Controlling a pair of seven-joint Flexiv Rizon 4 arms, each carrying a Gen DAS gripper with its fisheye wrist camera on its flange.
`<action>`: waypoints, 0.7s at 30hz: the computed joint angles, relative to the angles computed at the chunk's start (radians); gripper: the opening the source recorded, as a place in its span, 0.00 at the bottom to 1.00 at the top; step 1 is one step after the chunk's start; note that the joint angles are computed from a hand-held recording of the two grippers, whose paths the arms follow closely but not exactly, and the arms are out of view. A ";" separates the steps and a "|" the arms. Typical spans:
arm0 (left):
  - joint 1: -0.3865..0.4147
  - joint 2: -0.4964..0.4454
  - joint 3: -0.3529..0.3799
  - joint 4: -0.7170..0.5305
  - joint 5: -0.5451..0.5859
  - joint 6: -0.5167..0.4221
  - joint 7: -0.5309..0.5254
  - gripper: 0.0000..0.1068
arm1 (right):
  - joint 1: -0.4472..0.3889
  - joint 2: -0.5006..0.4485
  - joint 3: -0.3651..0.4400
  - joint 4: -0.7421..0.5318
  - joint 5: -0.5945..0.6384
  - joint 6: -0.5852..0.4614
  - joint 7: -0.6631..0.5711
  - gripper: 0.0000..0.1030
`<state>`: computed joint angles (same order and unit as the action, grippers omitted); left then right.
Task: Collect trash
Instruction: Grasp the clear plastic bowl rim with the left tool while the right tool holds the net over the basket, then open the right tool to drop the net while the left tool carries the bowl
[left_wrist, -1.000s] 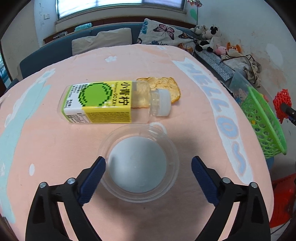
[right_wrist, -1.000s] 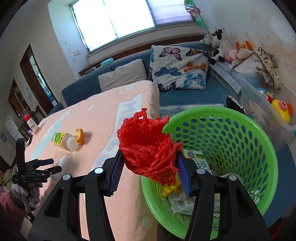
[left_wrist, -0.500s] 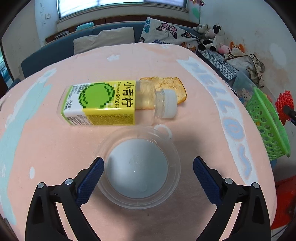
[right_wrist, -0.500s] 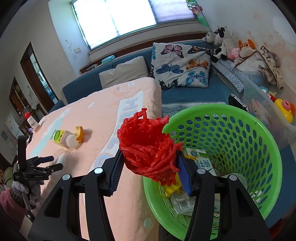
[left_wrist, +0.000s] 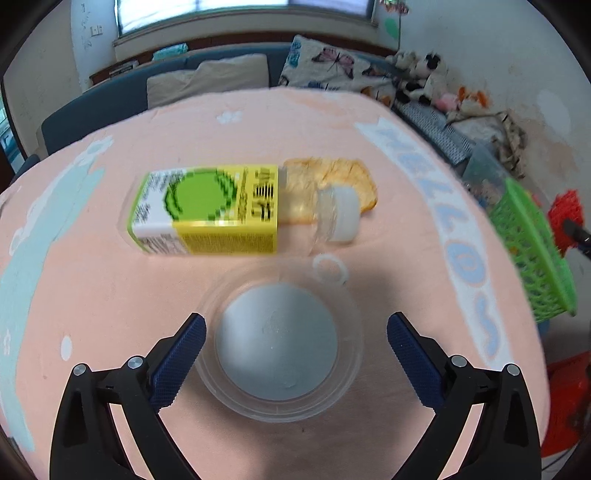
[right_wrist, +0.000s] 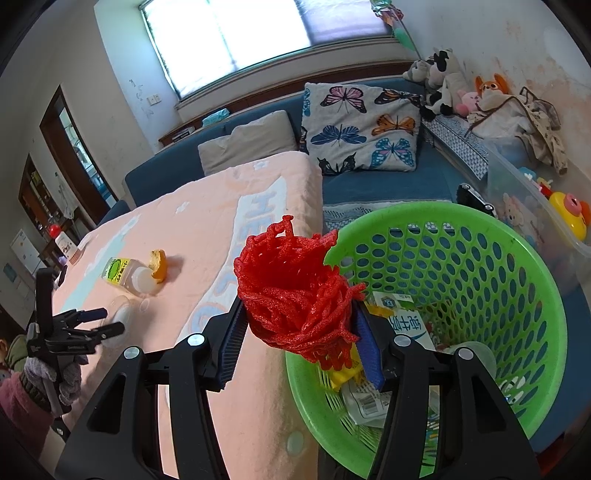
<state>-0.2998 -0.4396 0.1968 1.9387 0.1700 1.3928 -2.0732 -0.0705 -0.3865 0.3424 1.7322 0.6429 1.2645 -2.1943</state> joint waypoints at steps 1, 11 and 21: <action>0.007 0.004 -0.005 0.006 -0.001 0.011 0.005 0.89 | 0.001 0.000 -0.001 0.000 -0.001 -0.001 0.001 0.54; 0.096 -0.003 -0.094 0.071 -0.114 0.053 0.111 0.89 | 0.001 -0.001 -0.004 -0.010 0.012 -0.017 -0.011 0.54; -0.044 -0.051 0.048 -0.015 -0.038 -0.027 0.042 0.89 | 0.011 -0.009 -0.012 -0.012 -0.008 -0.013 0.008 0.54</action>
<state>-0.3439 -0.4907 0.2443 1.9241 0.1324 1.3658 -2.0312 -0.0595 -0.3959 0.3306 1.7199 0.6349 1.2519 -2.1864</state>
